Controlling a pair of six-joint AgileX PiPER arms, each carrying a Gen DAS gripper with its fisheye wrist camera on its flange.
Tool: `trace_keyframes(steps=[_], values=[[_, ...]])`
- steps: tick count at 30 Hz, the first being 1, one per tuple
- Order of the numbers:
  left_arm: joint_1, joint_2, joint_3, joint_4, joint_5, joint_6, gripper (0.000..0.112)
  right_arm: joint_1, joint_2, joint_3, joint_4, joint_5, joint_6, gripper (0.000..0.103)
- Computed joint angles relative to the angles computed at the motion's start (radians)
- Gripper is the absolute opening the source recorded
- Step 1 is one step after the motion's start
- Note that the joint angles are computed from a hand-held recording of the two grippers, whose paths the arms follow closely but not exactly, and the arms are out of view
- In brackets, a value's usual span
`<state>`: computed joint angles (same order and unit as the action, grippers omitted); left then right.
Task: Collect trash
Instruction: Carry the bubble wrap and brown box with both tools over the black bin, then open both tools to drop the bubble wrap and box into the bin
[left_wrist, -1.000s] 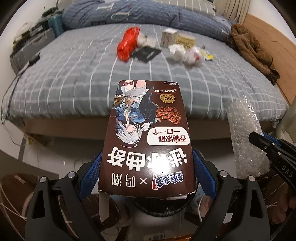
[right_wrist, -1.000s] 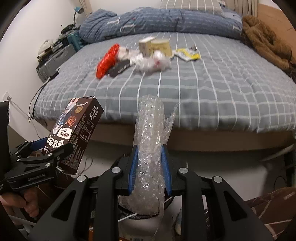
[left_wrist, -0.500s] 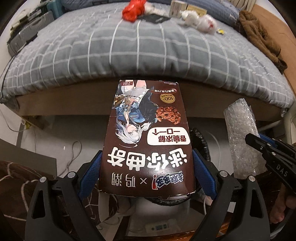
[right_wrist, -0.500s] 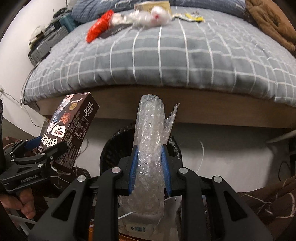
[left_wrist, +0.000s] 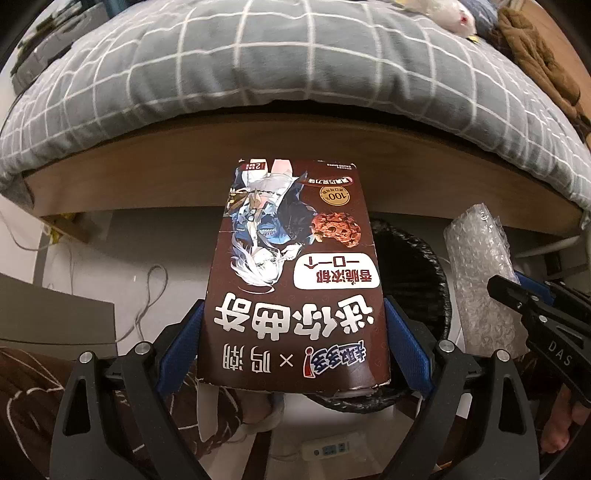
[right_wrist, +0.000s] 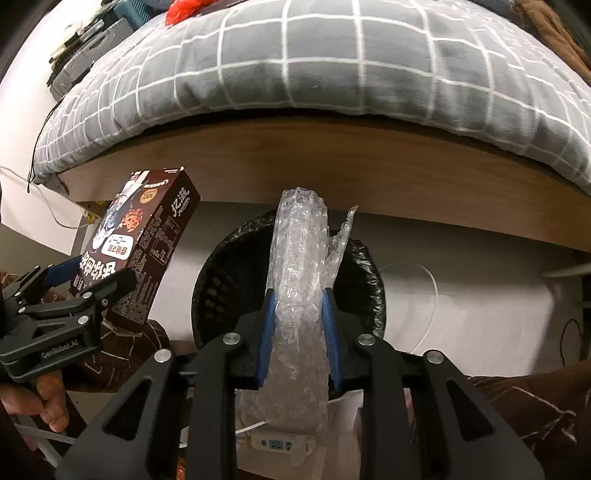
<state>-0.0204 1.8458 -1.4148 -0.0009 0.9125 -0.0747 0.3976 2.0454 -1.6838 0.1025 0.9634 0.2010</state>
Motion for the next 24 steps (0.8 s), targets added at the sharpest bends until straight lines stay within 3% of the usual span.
trace_keyframes(steps=[7,9,18,24], values=[[0.001,-0.004,0.010,0.009,0.018,-0.015,0.089,0.013,0.039,-0.024,-0.010,-0.010,-0.002,0.043],[-0.016,0.012,-0.013,0.012,0.028,-0.021,0.089,0.015,0.029,-0.010,-0.023,-0.016,0.005,0.052],[-0.078,0.045,-0.019,0.006,0.011,-0.014,0.089,-0.024,-0.044,0.116,-0.089,-0.084,0.035,0.079],[-0.126,0.076,-0.057,-0.009,0.021,-0.018,0.089,-0.056,-0.088,0.180,-0.155,-0.112,0.088,0.087]])
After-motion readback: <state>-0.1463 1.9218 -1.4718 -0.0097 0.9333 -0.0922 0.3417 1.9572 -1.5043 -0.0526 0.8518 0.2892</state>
